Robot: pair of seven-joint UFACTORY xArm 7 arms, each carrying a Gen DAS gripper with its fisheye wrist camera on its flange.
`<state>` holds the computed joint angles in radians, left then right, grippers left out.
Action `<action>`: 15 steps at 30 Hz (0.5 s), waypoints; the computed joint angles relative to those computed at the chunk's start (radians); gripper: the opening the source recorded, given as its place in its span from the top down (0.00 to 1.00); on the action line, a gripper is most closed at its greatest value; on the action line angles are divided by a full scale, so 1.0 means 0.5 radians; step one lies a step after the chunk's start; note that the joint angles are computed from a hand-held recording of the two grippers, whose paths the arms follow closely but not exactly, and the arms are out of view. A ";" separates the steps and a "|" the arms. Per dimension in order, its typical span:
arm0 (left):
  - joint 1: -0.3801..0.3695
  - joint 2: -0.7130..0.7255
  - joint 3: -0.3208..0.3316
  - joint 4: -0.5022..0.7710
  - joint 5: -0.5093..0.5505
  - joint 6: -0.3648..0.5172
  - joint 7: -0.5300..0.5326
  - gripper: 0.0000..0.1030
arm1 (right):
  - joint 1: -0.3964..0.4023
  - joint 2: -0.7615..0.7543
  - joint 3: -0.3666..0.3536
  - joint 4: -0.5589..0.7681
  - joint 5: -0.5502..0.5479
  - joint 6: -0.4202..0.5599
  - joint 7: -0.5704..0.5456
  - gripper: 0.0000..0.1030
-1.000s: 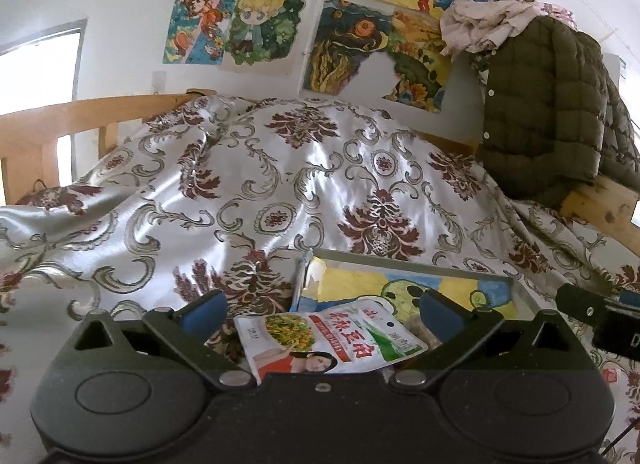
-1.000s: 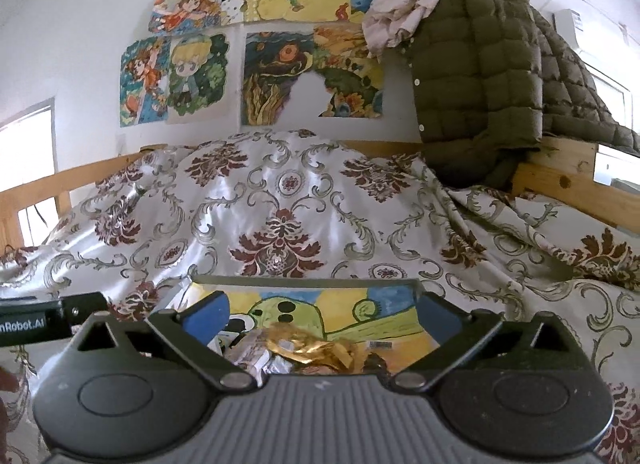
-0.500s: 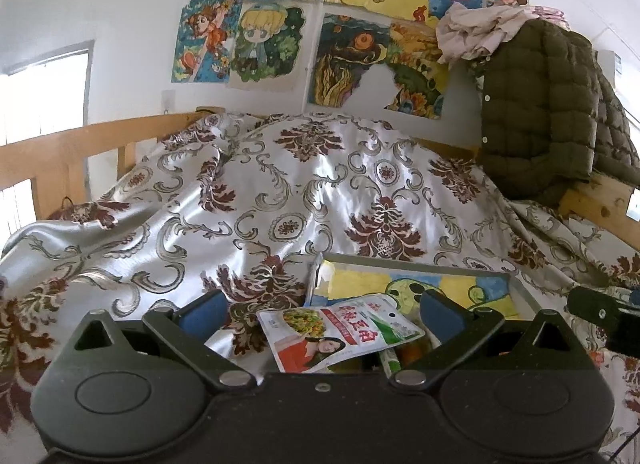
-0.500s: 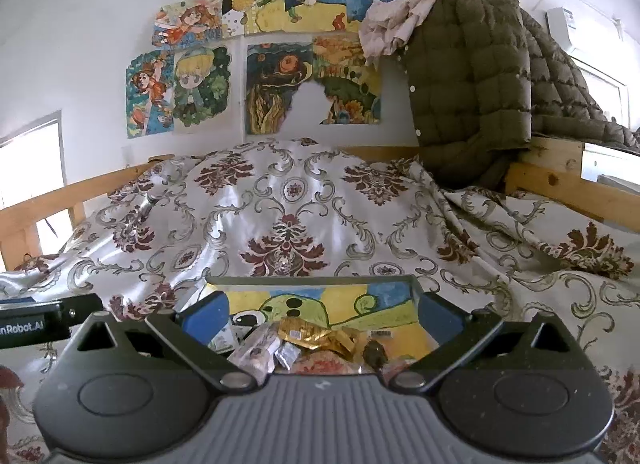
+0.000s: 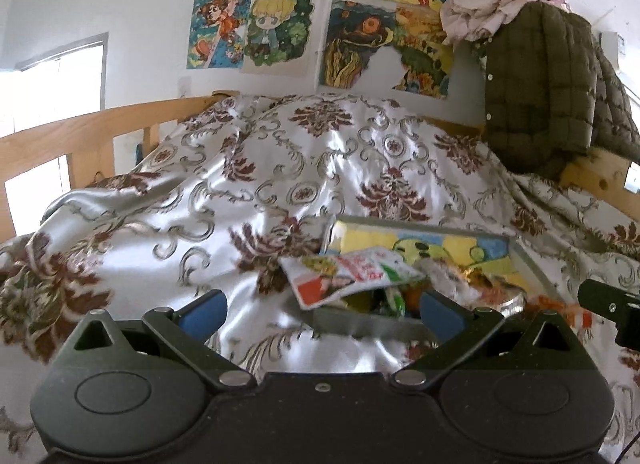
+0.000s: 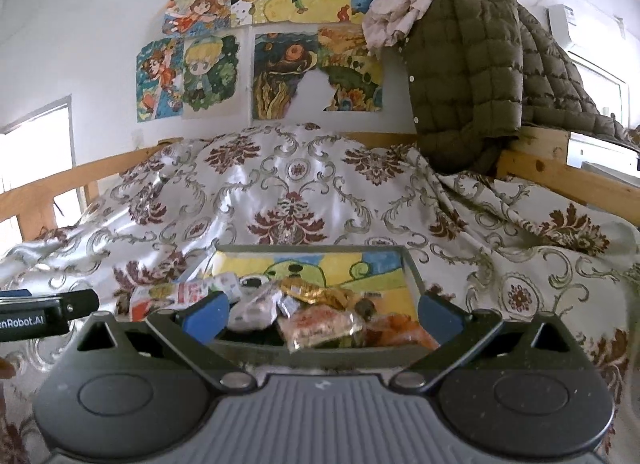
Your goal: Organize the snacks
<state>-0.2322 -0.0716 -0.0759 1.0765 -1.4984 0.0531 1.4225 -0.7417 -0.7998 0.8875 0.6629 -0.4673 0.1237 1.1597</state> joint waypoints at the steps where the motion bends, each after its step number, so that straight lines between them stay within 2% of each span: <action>1: 0.002 -0.031 -0.001 -0.036 0.017 -0.006 -0.026 0.01 | 0.036 -0.023 -0.014 -0.020 0.006 0.014 -0.002 0.00; 7: -0.026 -0.197 0.038 -0.210 0.022 -0.029 -0.068 0.01 | 0.226 -0.130 -0.100 -0.113 0.031 0.080 0.001 0.00; 15: -0.139 -0.420 0.154 -0.461 0.240 -0.037 -0.295 0.01 | 0.486 -0.228 -0.205 -0.206 0.022 0.226 0.009 0.00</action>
